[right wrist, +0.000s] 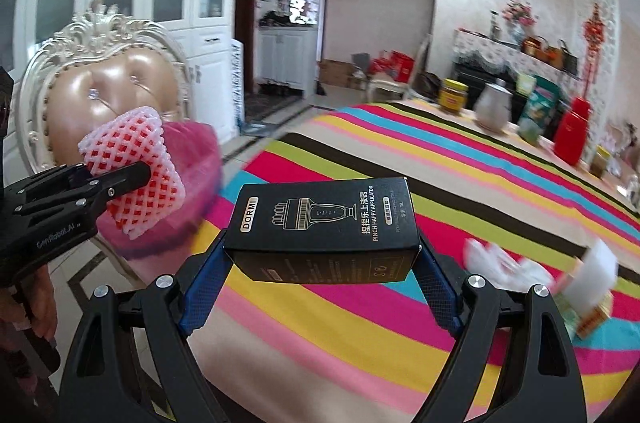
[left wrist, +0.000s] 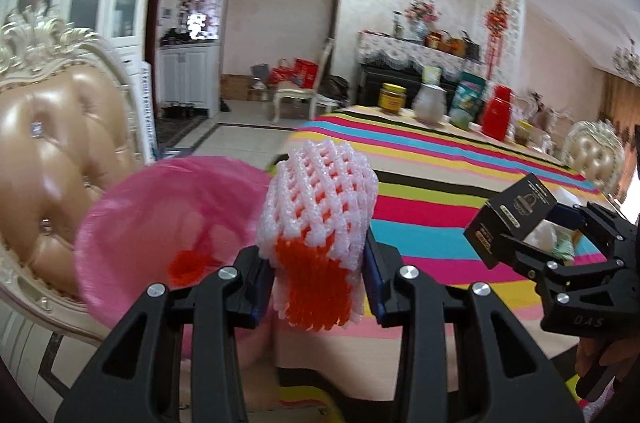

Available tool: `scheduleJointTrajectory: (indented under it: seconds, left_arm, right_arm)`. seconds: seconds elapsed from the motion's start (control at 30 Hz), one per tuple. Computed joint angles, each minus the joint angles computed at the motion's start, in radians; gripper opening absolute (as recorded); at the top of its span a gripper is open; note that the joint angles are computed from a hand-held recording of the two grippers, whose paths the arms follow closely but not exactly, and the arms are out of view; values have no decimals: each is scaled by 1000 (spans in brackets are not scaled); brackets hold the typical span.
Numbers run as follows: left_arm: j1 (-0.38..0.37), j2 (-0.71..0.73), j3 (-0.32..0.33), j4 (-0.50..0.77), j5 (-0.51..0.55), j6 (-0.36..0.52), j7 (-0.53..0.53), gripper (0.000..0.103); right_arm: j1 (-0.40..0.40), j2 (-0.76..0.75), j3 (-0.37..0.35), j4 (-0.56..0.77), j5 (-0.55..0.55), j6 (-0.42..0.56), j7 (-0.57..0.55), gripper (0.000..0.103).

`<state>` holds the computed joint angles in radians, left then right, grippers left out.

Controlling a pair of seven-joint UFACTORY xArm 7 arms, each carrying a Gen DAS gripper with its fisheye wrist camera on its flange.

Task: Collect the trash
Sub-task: 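Carry the fruit net and black box over the pink trash bag, then open both tools to drop the fruit net and box into the bag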

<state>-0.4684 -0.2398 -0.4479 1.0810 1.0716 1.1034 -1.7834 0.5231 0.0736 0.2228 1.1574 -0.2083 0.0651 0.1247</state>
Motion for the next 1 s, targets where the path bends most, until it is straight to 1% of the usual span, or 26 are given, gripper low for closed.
scheduleJointTrajectory:
  seconds: [0.1, 0.17, 0.23, 0.43, 0.5, 0.6, 0.67, 0.8, 0.97, 1.0]
  left_arm:
    - [10, -85, 7, -64, -35, 34, 2, 38]
    - [29, -144, 6, -110, -64, 42, 10, 38]
    - [52, -196, 9, -148, -92, 45, 26, 38]
    - [123, -299, 11, -230, -148, 23, 74, 38]
    - [147, -318, 9, -247, -165, 12, 89, 39]
    - [189, -331, 2, -265, -180, -14, 104, 39]
    - [217, -339, 0, -280, -193, -34, 111, 40]
    - [262, -366, 12, -319, -222, -88, 134, 41]
    - [312, -402, 22, -373, -249, -150, 146, 47]
    - [323, -407, 19, -379, -254, -155, 147, 56]
  right_arm:
    - [-17, 60, 71, 63, 119, 0, -138, 81]
    - [4, 96, 72, 105, 128, 2, -164, 81]
    - [1, 141, 109, 161, 170, 18, -227, 81]
    - [63, 256, 113, 313, 195, 61, -289, 81]
    - [67, 293, 132, 361, 213, 75, -322, 81]
    - [105, 349, 118, 443, 209, 99, -341, 81]
    - [120, 395, 123, 509, 213, 119, -365, 81]
    - [157, 482, 117, 641, 218, 166, -400, 81]
    - [204, 593, 107, 813, 230, 241, -448, 82]
    - [201, 616, 123, 847, 242, 263, -474, 83]
